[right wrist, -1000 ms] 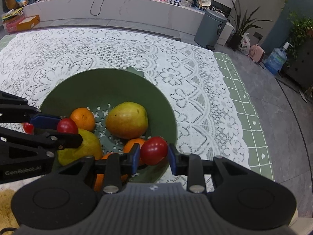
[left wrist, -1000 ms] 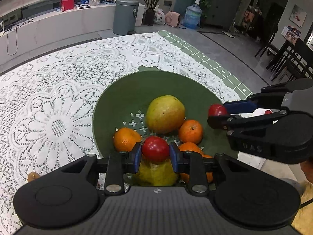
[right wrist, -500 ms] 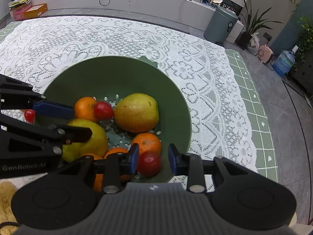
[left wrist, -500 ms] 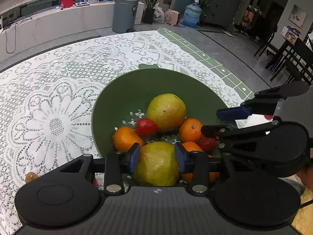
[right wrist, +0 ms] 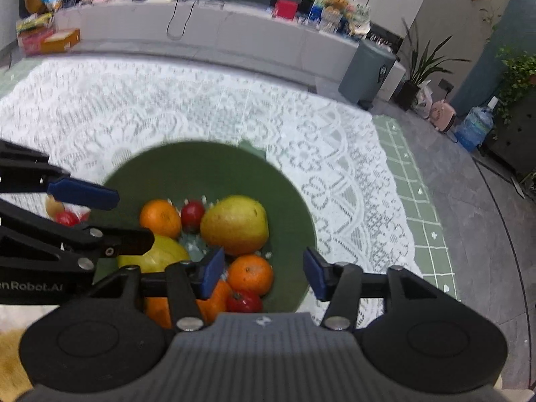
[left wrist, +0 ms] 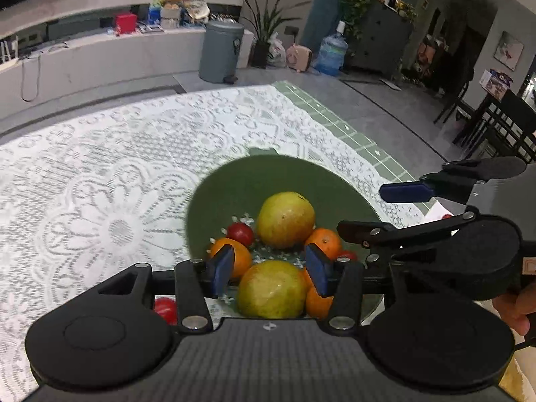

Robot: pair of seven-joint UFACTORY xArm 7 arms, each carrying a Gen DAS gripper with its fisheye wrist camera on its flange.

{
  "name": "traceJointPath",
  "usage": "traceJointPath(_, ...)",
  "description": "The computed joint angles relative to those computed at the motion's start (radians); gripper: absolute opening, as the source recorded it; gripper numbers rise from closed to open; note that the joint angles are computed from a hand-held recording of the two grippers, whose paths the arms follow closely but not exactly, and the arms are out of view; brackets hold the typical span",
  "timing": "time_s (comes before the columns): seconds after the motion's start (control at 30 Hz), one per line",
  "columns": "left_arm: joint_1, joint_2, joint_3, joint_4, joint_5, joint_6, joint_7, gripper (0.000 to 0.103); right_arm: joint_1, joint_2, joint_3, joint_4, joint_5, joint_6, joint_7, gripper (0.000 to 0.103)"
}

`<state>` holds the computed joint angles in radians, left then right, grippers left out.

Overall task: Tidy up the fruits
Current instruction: 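Lower the tomatoes into the colander and open both tools, then withdraw both tools toward the remaining kiwis and tomatoes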

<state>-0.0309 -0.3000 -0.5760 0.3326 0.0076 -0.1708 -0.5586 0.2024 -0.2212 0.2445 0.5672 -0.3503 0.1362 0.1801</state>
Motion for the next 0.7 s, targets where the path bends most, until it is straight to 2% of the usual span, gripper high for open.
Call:
traceJointPath(0.17, -0.01, -0.141, 0.015, -0.058, 0.012, 0.072, -0.048, 0.057, 0.037, -0.045, 0.001, -0.033, 0.059, -0.056, 0.025, 0.057)
traceJointPath(0.37, -0.037, -0.34, 0.048, -0.132, 0.066, 0.204, -0.124, 0.057, 0.149, -0.073, -0.037, -0.074, 0.201, -0.124, 0.012, 0.059)
traceJointPath(0.6, -0.088, -0.498, 0.122, -0.202, 0.143, 0.337, -0.172, 0.057, 0.184, -0.076, 0.023, -0.117, 0.268, -0.214, 0.072, 0.061)
traceJointPath(0.7, -0.113, -0.546, 0.157, -0.238, 0.174, 0.37, -0.19, 0.057, 0.226, -0.059, 0.018, -0.126, 0.292, -0.249, 0.099, 0.061)
